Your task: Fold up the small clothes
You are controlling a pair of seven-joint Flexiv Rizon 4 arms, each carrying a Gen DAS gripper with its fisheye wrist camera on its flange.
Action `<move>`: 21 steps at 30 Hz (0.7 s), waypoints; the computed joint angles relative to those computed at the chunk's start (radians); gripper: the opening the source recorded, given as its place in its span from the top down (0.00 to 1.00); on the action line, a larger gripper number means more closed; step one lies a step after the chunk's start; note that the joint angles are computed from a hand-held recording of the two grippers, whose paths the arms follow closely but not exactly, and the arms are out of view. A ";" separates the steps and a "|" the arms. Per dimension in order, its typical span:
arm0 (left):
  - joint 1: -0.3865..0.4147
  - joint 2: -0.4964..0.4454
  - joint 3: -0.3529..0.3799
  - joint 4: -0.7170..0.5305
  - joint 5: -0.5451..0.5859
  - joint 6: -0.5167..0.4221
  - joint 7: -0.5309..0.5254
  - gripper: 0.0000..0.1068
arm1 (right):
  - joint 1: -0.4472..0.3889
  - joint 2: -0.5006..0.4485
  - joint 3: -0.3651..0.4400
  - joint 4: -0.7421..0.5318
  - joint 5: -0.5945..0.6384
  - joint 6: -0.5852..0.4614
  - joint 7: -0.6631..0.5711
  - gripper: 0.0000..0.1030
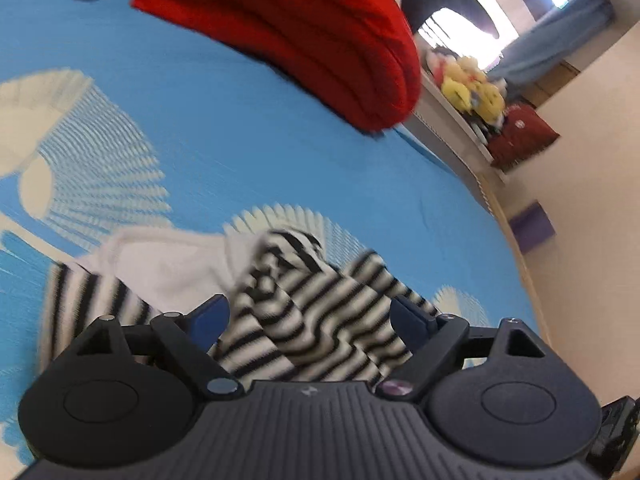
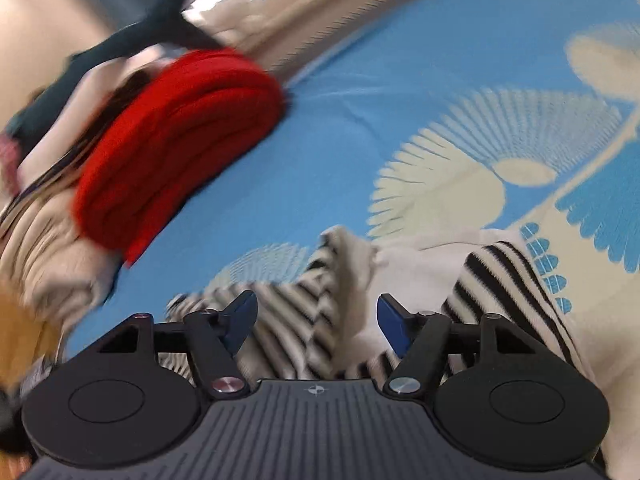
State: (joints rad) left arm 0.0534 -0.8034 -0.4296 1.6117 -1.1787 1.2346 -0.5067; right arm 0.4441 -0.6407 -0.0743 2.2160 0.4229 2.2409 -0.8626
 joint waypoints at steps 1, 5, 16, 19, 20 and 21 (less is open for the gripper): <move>-0.011 -0.003 0.014 -0.001 0.018 -0.001 -0.020 0.15 | -0.012 0.003 0.025 0.012 -0.038 0.025 -0.011 0.33; -0.062 -0.050 0.098 -0.056 0.200 -0.059 -0.184 0.52 | 0.049 -0.015 0.005 -0.035 -0.076 -0.002 -0.084 0.36; 0.091 0.168 -0.036 0.184 0.027 -0.123 0.085 0.95 | 0.578 0.182 -0.373 0.060 0.255 -0.031 -0.389 0.97; 0.019 0.155 0.061 0.208 0.076 -0.060 0.065 0.91 | 0.663 0.256 -0.371 0.103 0.327 -0.063 -0.520 0.97; -0.014 0.136 0.106 0.204 0.121 -0.033 0.035 0.81 | 0.661 0.252 -0.354 0.116 0.323 -0.095 -0.506 0.97; -0.034 0.115 0.144 0.195 0.174 -0.030 -0.014 0.72 | 0.645 0.237 -0.324 0.115 0.325 -0.137 -0.504 0.97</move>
